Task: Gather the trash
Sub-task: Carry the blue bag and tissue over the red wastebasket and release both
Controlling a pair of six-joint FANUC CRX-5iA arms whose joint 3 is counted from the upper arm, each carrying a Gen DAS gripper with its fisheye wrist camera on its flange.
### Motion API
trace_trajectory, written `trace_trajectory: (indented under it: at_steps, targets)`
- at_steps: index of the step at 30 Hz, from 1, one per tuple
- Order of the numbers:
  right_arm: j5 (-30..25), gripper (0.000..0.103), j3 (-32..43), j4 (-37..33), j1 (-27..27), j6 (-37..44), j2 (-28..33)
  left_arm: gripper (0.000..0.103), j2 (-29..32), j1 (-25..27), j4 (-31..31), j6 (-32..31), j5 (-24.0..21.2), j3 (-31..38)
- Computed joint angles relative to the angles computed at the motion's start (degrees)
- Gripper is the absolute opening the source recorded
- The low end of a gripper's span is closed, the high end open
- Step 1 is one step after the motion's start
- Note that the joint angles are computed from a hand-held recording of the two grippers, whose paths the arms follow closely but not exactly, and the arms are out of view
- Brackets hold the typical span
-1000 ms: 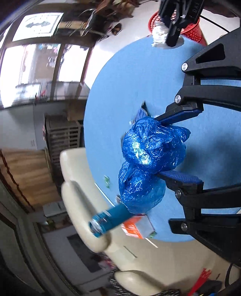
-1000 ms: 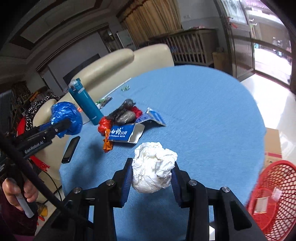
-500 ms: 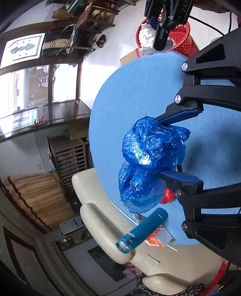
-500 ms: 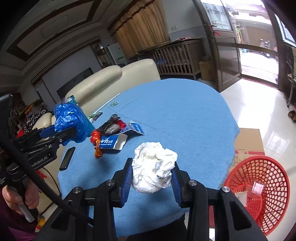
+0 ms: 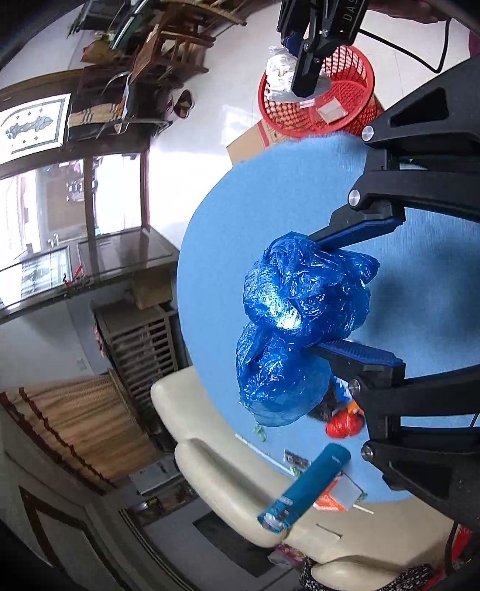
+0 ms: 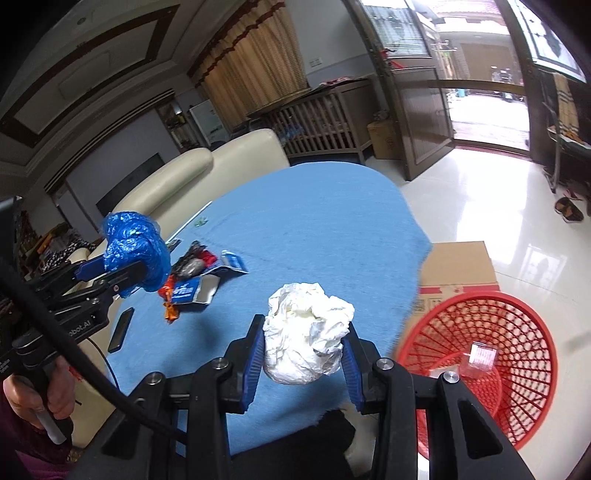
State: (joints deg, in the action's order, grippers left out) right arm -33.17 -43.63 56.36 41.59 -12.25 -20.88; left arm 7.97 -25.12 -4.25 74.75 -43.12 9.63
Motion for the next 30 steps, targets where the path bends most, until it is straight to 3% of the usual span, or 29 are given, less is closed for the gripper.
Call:
trace_trajectory:
  at_steps: [9,15,30]
  targets:
    - [-8.30,0.041,-5.34,-4.02,0.85,-1.10,-7.30,0.050,4.11,-1.78,12.87,-9.56,-5.53,1.55]
    - [-12.92,0.041,-9.30,-6.77,1.53,-2.18,-12.90,0.050,7.26,-4.67,15.74,-12.12,-9.52,4.17]
    - [-16.95,0.041,-14.48,-8.98,1.06,-6.56,-20.94,0.050,14.08,-10.50,19.04,-16.26,-15.82,10.88]
